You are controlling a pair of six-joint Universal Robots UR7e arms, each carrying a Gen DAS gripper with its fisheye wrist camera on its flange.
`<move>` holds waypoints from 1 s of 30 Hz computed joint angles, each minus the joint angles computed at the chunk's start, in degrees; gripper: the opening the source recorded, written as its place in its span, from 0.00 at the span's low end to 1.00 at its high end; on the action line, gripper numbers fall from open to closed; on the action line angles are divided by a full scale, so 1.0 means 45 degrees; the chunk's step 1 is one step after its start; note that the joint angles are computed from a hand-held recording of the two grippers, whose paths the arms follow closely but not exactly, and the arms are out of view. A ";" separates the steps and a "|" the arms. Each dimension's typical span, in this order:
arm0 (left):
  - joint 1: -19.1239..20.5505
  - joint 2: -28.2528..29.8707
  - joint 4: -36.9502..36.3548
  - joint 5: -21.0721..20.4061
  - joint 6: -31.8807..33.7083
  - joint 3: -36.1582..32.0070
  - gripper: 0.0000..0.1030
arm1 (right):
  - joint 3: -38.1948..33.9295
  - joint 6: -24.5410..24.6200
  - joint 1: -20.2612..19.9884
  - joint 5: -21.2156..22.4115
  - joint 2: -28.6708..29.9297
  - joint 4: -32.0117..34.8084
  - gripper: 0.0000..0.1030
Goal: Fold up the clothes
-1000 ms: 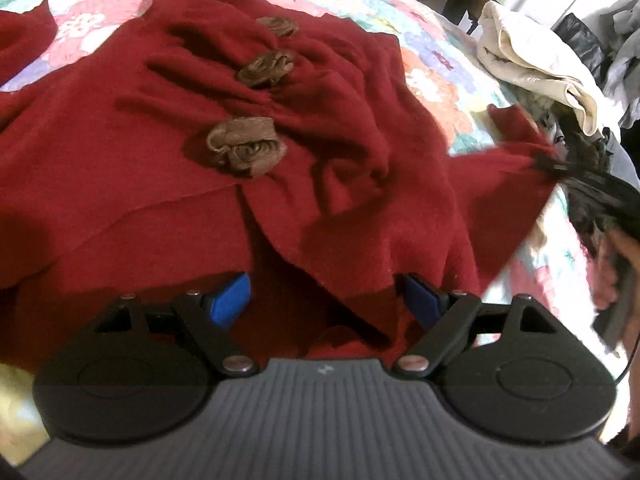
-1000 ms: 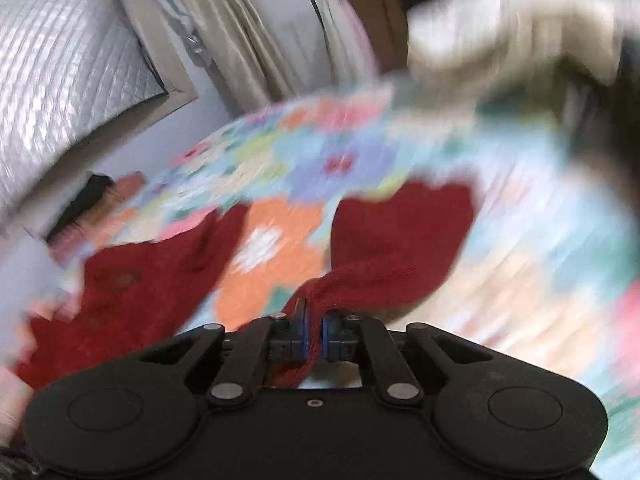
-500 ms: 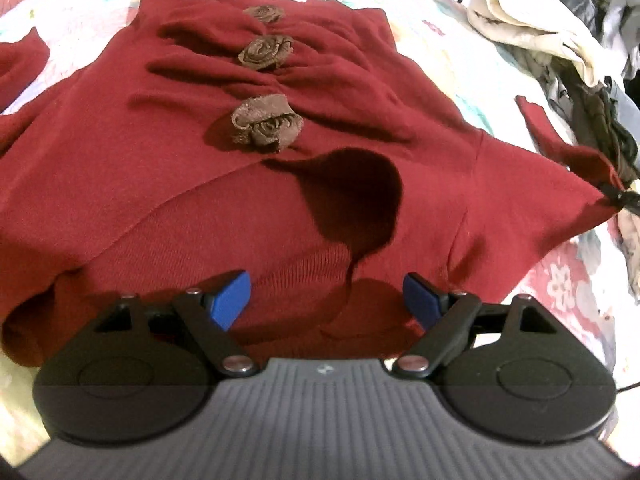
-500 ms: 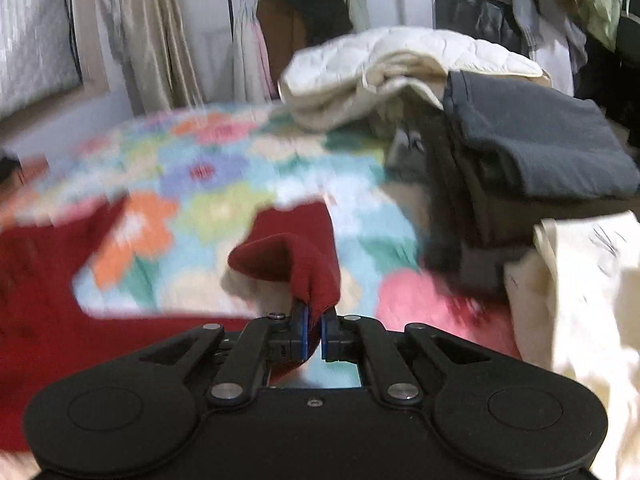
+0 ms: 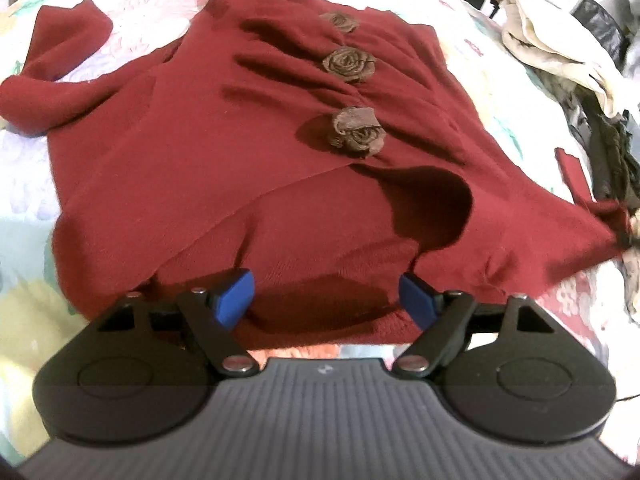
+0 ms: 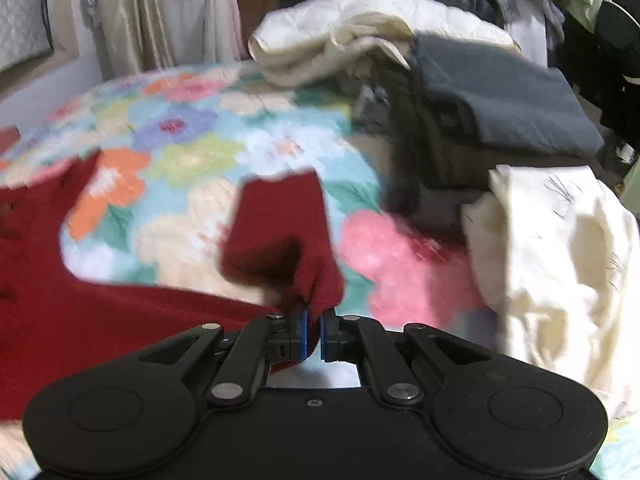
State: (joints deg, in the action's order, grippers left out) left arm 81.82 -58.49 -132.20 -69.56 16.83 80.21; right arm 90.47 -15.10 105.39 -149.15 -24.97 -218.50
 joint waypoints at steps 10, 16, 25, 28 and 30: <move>0.0426 -0.0144 0.0254 -0.1455 0.0574 -0.0152 0.78 | -0.4272 -0.2239 0.1125 0.6100 0.1985 0.3363 0.10; 0.0814 -0.0228 -0.0314 -0.2251 -0.0036 -0.0387 0.78 | -0.6502 -0.1115 0.1321 0.6313 0.3984 0.7929 0.06; 0.0957 -0.0272 -0.1504 -0.3699 -0.0183 0.0025 0.79 | -0.4834 0.0809 0.0886 0.8460 0.2600 1.0614 0.23; 0.0969 -0.0328 -0.1980 -0.3976 -0.0181 0.0304 0.79 | -0.3848 0.1307 0.0873 0.8637 0.1938 0.9238 0.36; 0.0932 -0.0273 -0.2055 -0.4177 -0.0093 0.0317 0.79 | -0.3320 0.1493 0.0897 0.8472 0.1572 0.8116 0.44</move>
State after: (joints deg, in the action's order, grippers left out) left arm 86.01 -59.72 -141.44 -88.36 16.42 81.63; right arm 75.53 -8.38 109.42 -111.03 -17.89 -181.97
